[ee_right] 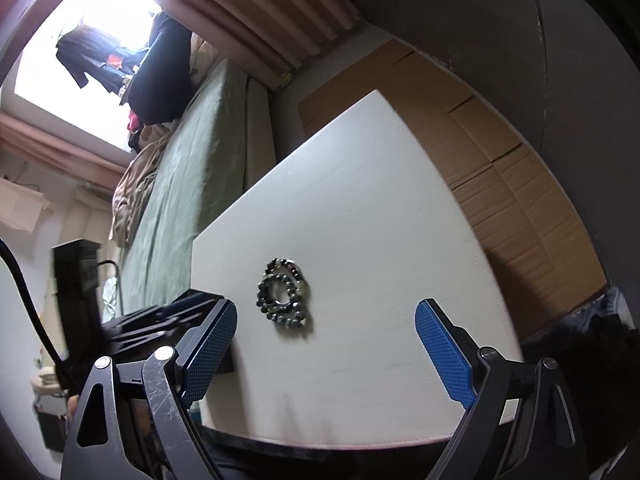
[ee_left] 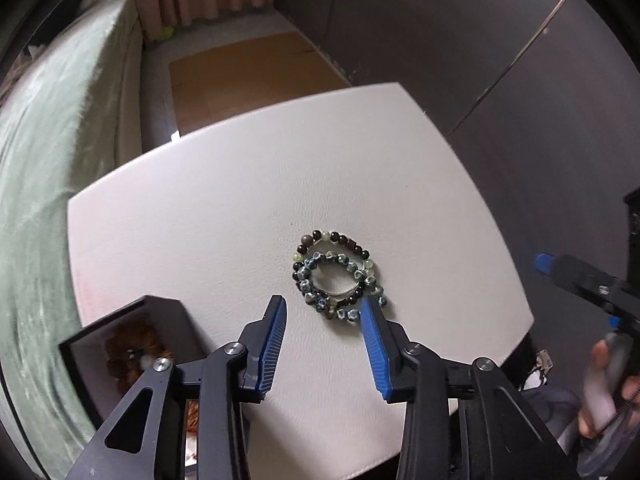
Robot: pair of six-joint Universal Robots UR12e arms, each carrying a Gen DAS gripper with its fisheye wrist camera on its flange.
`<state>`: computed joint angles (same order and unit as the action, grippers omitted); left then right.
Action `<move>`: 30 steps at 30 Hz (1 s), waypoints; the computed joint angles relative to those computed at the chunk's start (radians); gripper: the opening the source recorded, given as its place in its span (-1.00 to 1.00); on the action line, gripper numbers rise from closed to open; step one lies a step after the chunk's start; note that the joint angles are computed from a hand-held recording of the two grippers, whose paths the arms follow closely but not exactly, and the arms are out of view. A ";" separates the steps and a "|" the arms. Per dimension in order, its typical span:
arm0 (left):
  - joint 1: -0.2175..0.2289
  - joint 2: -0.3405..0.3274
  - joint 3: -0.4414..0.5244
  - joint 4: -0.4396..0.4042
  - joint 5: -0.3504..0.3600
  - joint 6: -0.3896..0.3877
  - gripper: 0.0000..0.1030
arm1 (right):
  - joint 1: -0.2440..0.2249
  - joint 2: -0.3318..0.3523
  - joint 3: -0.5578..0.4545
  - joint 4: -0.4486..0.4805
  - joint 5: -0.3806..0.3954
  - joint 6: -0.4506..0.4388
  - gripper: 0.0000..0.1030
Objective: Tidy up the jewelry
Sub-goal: 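Grasp the grey bead bracelet on the table with the left tool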
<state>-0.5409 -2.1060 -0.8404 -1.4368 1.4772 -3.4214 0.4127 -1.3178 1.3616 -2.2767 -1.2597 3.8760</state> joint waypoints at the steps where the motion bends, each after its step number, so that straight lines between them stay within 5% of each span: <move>1: -0.001 -0.008 0.007 -0.008 0.003 -0.002 -0.26 | -0.002 -0.002 0.003 0.001 0.001 0.000 0.79; 11: -0.005 -0.063 0.059 -0.070 0.023 -0.031 -0.40 | -0.009 -0.002 0.006 0.002 0.022 -0.011 0.79; 14: -0.004 -0.067 0.058 -0.083 0.034 -0.043 -0.81 | -0.006 0.004 -0.001 0.006 0.028 -0.019 0.79; 25: 0.004 0.013 -0.029 0.027 0.027 0.000 -0.84 | 0.011 0.030 -0.032 0.036 0.031 -0.031 0.77; 30: 0.010 0.037 -0.040 0.055 0.027 -0.001 -0.84 | 0.024 0.053 -0.058 0.050 0.039 -0.051 0.48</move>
<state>-0.5306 -2.0695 -0.8808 -1.3819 1.5044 -3.4226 0.4363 -1.2644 1.3035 -2.2262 -1.2207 3.8248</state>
